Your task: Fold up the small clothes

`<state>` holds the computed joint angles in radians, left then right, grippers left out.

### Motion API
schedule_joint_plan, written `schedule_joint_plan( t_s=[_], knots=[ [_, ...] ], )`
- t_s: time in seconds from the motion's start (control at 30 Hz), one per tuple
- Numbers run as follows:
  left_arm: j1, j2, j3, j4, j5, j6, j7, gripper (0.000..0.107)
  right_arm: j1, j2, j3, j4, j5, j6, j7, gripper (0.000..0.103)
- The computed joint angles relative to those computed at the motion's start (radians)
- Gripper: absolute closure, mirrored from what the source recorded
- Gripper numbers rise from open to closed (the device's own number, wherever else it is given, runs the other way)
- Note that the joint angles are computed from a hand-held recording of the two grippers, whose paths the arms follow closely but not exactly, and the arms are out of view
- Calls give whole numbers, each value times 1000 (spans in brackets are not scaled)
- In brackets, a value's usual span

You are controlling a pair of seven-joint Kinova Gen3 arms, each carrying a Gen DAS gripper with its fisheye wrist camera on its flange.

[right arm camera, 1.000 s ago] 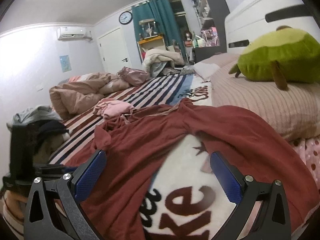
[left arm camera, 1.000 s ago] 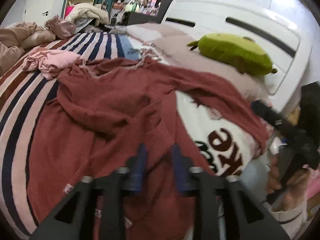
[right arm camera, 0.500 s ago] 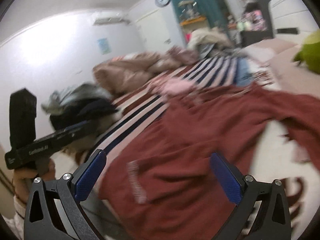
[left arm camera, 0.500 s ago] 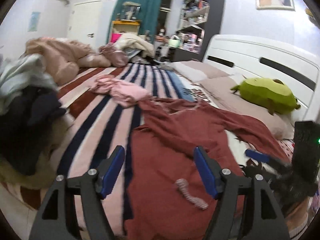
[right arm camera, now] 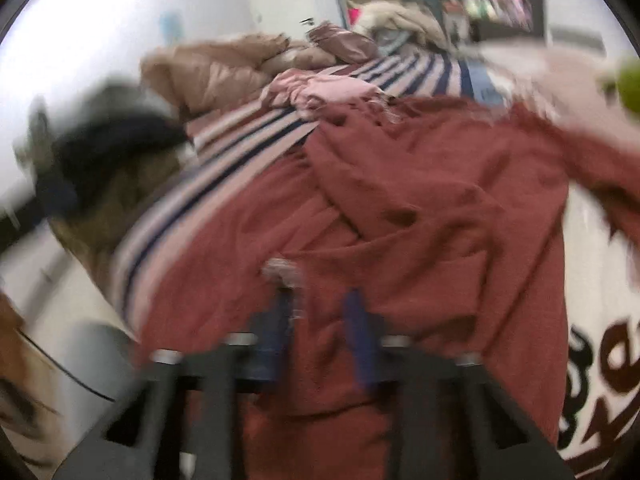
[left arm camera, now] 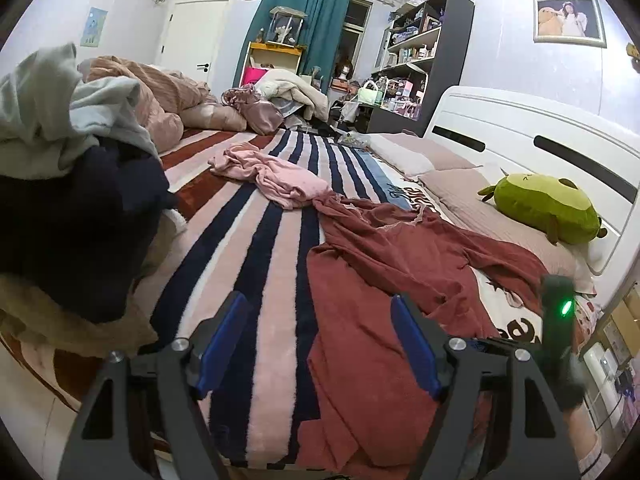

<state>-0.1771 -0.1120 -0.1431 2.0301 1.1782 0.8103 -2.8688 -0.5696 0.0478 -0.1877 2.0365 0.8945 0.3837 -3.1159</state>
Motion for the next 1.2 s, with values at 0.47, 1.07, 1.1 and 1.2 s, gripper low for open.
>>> schedule_joint_plan(
  t_s=[0.47, 1.07, 1.1, 1.2],
  knots=[
    [77, 95, 101, -54, -117, -38, 137, 36, 189, -395, -67, 306, 54, -121, -197, 97],
    [300, 102, 254, -138, -553, -241, 494, 106, 544, -540, -187, 455, -99, -417, -79, 91],
    [322, 94, 240, -142, -551, -238, 493, 106, 547, -550, -179, 465, -111, -430, -67, 91],
    [321, 80, 301, -161, -636, -256, 560, 106, 538, -581, -143, 497, -146, -450, -31, 91]
  ],
)
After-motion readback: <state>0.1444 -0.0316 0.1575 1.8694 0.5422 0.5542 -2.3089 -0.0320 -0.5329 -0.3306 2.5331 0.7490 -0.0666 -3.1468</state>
